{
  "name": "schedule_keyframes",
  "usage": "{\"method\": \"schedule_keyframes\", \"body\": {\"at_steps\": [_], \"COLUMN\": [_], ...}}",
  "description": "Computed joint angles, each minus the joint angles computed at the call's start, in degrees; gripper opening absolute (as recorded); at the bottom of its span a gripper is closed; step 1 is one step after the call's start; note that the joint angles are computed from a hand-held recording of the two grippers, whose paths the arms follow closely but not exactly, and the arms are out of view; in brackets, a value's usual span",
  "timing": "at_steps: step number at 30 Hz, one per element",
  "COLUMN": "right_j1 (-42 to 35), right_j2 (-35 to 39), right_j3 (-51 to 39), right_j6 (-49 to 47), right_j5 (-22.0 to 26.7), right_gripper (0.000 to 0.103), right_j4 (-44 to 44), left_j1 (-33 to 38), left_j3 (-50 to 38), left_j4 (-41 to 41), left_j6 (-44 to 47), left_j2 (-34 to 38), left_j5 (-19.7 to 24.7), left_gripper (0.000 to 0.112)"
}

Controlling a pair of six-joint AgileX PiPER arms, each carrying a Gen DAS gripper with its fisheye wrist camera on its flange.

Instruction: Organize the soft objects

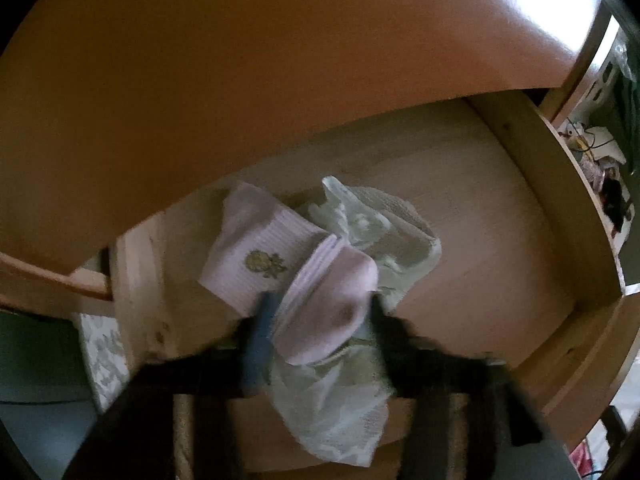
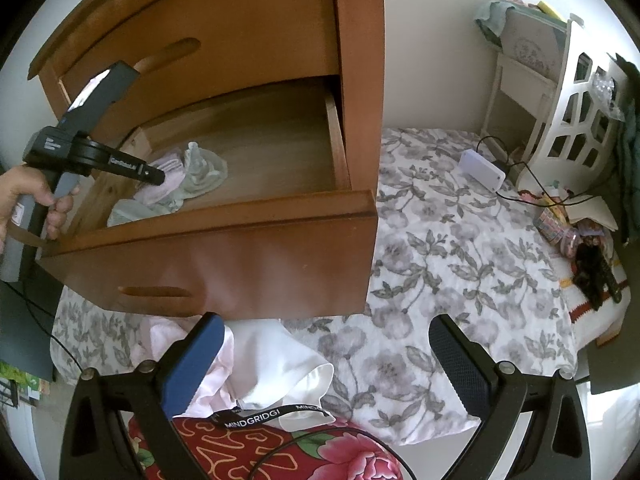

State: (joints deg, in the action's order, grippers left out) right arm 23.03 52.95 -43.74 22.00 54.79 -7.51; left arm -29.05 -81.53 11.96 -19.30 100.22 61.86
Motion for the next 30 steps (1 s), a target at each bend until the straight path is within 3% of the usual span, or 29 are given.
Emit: {"method": "schedule_keyframes", "body": {"at_steps": [14, 19, 30], "right_j1": [-0.1, 0.0, 1.2], "right_j2": [1.2, 1.3, 1.8], "right_j3": [0.4, 0.3, 0.3], "right_j6": [-0.2, -0.1, 0.5], "right_j5": [-0.6, -0.3, -0.3], "right_gripper": [0.103, 0.103, 0.103], "right_j4": [0.4, 0.3, 0.1], "left_j1": [3.8, 7.4, 18.4], "left_j3": [-5.5, -4.0, -0.1], "left_j4": [-4.4, -7.6, -18.2], "left_j6": [7.5, 11.1, 18.1], "left_j2": [8.2, 8.5, 6.5], "left_j5": [2.9, 0.2, -3.9], "left_gripper": [0.073, 0.073, 0.055]}}
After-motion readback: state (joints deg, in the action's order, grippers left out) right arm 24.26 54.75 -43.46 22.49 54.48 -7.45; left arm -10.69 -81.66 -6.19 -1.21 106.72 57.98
